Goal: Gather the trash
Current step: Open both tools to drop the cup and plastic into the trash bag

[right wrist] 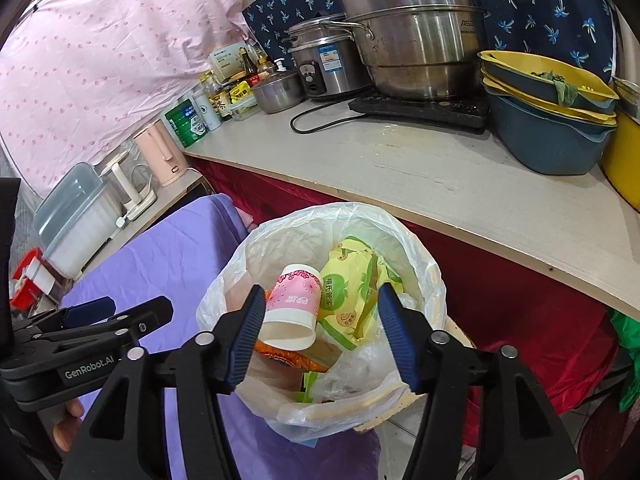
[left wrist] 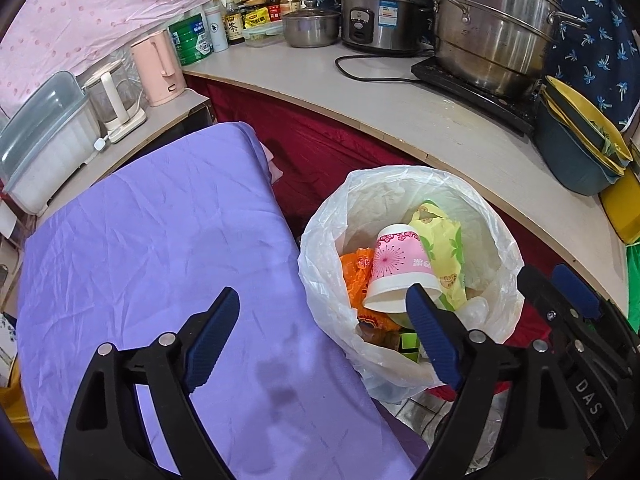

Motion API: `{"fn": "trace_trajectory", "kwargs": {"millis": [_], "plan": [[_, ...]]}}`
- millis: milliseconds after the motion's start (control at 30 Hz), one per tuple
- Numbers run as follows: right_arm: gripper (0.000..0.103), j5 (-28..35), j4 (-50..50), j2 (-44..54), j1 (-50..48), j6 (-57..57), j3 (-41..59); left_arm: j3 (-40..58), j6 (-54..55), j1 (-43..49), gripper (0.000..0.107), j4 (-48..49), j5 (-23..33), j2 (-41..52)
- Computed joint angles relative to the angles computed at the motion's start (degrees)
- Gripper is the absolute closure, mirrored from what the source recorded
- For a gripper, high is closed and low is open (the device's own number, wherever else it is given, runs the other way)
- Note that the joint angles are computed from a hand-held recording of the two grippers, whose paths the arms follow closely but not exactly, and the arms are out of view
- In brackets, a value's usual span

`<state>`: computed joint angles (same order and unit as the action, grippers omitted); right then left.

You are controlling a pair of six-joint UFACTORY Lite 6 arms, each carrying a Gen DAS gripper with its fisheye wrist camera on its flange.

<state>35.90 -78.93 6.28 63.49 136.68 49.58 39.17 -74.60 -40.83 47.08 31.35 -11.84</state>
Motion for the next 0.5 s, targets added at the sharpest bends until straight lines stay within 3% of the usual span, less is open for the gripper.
{"fn": "trace_trajectory", "kwargs": {"millis": [200, 500], "plan": [[0.038, 2.33, 3.83, -1.45, 1.93, -2.59, -0.30, -1.94, -3.60, -2.16, 0.021, 2.00, 3.21, -2.51], [0.024, 6.77, 9.38, -3.10, 6.96, -6.75, -0.26, -6.36, -8.77, -6.99, 0.017, 3.52, 9.29, -7.95]]}}
